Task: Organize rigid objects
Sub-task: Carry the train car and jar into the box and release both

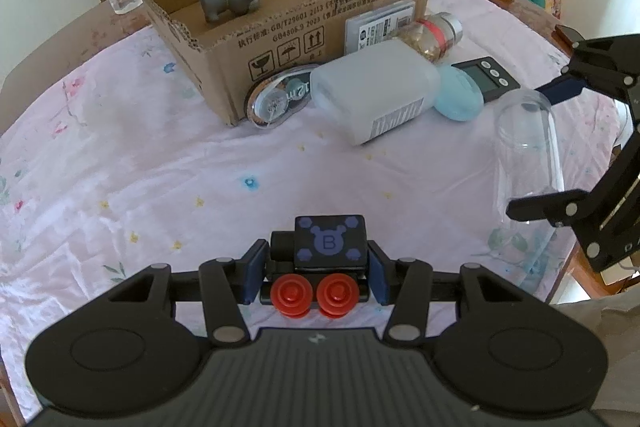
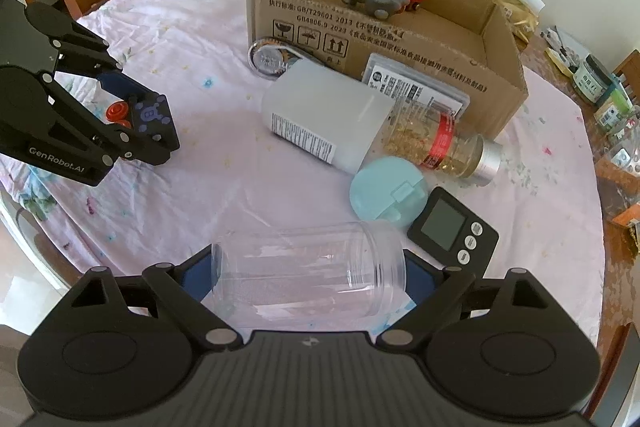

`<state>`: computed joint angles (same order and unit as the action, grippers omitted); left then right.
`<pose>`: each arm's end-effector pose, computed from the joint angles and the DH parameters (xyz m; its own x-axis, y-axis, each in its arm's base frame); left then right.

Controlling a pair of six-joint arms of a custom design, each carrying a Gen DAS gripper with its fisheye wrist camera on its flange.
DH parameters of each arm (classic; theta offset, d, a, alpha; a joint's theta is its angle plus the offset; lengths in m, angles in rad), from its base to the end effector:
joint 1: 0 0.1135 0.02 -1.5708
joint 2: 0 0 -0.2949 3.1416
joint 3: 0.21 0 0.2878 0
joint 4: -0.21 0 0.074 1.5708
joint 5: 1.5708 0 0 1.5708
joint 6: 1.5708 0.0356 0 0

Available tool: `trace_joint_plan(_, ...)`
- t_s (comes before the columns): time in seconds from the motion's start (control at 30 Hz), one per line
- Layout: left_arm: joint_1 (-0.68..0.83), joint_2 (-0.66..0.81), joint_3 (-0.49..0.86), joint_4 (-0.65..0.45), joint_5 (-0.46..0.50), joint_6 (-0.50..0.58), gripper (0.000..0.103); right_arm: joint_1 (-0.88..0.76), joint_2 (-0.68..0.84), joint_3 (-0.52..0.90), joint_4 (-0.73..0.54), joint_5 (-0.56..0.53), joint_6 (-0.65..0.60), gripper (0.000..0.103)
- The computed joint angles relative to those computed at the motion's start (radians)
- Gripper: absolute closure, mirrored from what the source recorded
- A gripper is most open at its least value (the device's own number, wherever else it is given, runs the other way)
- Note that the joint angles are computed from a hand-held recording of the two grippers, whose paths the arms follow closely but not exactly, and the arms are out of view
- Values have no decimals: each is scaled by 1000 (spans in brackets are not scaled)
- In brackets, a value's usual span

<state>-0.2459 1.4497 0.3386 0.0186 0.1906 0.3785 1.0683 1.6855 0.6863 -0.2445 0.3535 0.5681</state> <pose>0.2051 -0.0584 0.0839 -0.6805 0.5449 -0.4898 0.6189 0.7854 0.0138 0.1509 0.2491 0.1005 -0.7980 -0.4040 -0.4472 -0.4025 0.9096 -0.1035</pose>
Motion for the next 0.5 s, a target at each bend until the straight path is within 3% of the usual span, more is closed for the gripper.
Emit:
trace_joint_plan(0.3, 23, -122, 54, -157, 52, 34, 53, -41, -101, 18, -63, 22, -68, 9)
trace_joint_plan(0.5, -6, -187, 121, -202, 50, -17, 53, -147, -171, 35, -35, -9, -228, 9)
